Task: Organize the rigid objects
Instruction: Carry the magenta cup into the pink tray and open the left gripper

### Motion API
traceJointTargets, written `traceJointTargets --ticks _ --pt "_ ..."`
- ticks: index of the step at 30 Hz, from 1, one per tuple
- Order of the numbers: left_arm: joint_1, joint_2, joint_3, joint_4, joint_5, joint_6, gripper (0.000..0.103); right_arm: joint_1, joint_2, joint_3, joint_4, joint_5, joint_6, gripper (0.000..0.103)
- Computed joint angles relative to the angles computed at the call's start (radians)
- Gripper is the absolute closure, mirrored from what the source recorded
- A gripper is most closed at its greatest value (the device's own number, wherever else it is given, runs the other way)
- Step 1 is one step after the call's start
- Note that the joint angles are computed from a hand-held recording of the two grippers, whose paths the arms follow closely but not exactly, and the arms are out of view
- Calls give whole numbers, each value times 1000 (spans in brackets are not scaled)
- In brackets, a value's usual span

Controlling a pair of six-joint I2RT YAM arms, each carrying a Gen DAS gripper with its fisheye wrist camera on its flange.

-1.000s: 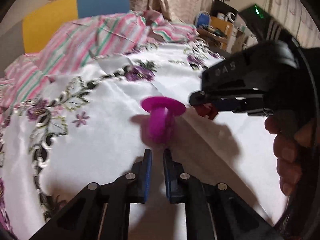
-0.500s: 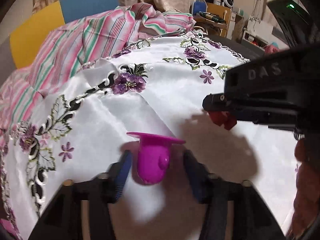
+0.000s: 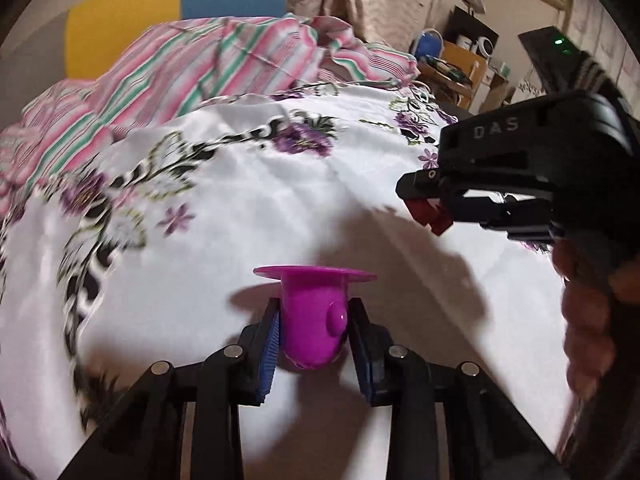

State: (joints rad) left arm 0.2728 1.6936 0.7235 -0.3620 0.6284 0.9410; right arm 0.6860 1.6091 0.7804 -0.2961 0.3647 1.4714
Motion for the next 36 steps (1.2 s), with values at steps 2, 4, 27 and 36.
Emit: traceJointTargets --ticks 2,4,27,36 --pt "49 -3 2 -30 13 40 71 6 21 25 -15 1 -22 71" --pt "101 -4 6 -62 30 84 71 12 33 41 -19 5 -43 70" --pt "735 227 429 -756 164 635 71 227 326 476 -246 150 -319 70" --pt "866 361 646 -886 179 684 71 287 423 606 -272 130 -337 70"
